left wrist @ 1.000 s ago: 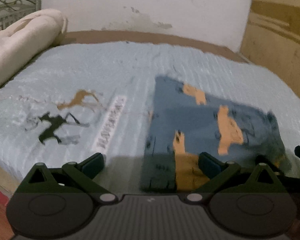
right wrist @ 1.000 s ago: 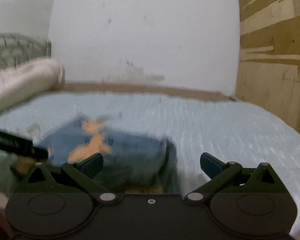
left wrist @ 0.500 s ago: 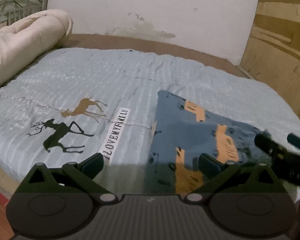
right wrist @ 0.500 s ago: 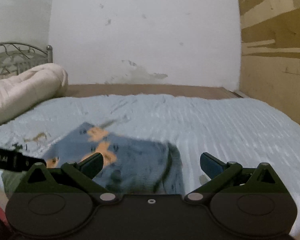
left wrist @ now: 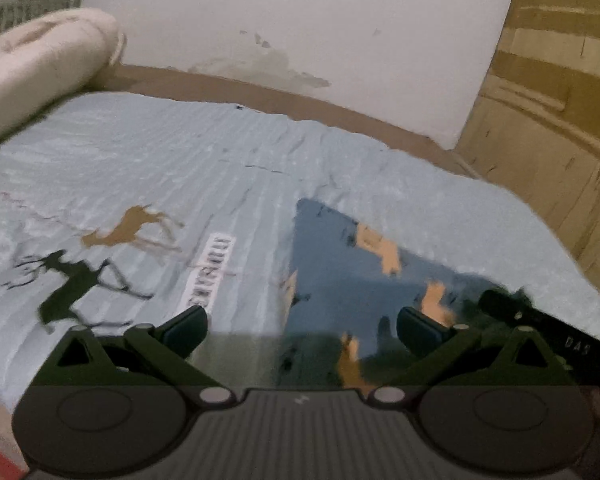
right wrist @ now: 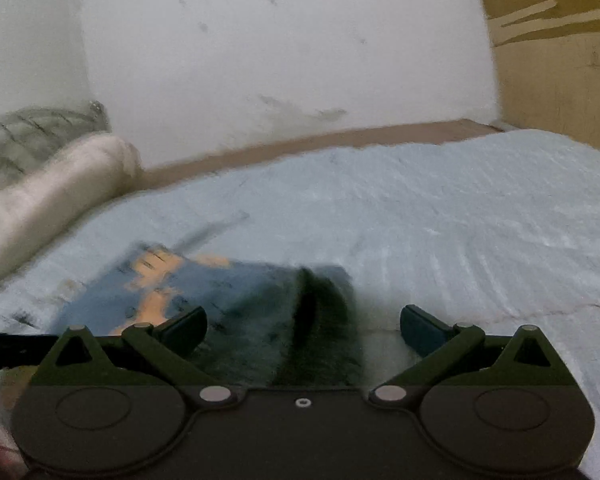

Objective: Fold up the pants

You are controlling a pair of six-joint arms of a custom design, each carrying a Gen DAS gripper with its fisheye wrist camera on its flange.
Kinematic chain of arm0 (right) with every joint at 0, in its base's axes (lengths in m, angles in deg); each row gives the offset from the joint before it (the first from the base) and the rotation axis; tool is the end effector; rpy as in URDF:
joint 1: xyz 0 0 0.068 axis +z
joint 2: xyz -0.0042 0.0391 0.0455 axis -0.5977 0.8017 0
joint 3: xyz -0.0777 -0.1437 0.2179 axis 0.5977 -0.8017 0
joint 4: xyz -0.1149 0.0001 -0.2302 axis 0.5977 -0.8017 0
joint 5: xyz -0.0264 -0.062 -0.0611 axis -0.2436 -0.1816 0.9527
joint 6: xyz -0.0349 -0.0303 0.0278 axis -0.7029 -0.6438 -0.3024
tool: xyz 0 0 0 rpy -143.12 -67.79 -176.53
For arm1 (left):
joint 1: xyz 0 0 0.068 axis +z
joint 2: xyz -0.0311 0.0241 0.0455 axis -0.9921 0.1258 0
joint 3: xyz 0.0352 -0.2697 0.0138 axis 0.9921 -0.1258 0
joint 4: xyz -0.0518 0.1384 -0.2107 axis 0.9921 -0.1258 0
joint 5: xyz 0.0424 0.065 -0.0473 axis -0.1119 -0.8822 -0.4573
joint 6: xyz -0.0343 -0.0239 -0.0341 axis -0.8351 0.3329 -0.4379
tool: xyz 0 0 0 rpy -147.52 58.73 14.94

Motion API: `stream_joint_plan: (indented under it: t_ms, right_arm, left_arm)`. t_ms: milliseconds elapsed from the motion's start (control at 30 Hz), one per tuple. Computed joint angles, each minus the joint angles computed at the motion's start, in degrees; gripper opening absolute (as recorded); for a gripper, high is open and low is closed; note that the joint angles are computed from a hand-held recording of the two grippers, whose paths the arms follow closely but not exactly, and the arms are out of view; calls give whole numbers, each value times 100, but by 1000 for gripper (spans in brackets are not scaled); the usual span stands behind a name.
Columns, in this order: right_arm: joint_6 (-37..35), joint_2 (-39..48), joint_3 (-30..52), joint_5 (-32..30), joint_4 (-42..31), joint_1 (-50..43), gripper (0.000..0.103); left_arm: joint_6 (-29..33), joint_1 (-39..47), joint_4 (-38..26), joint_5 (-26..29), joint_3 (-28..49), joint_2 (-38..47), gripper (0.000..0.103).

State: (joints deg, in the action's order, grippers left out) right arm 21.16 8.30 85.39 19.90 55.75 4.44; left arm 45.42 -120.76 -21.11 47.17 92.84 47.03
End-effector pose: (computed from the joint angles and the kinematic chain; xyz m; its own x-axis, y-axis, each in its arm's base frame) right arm 0.1616 0.1208 0.1571 -0.4814 0.2357 -0.8442 -0.0592 0.9522 0.2996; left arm 0.1457 -0.1034 0.1953 -0.6540 -0.1447 -0.7425 0.1283 0.9461 -0.2973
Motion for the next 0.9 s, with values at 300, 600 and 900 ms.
stream_joint_plan:
  t_ms: [300,600,900]
  right_arm:
    - [45,652,-329,-1745,1236,-1183,102]
    - [188,1045,-991,-2040,2899,-1396,102]
    - [171,1395,-1335,-2183,3885,-1479,102]
  left_arm:
    - [148,167,251,188,155,889,102]
    - [214,402,196,489,153,839,102]
    - [284,515,249,655,109,849,102]
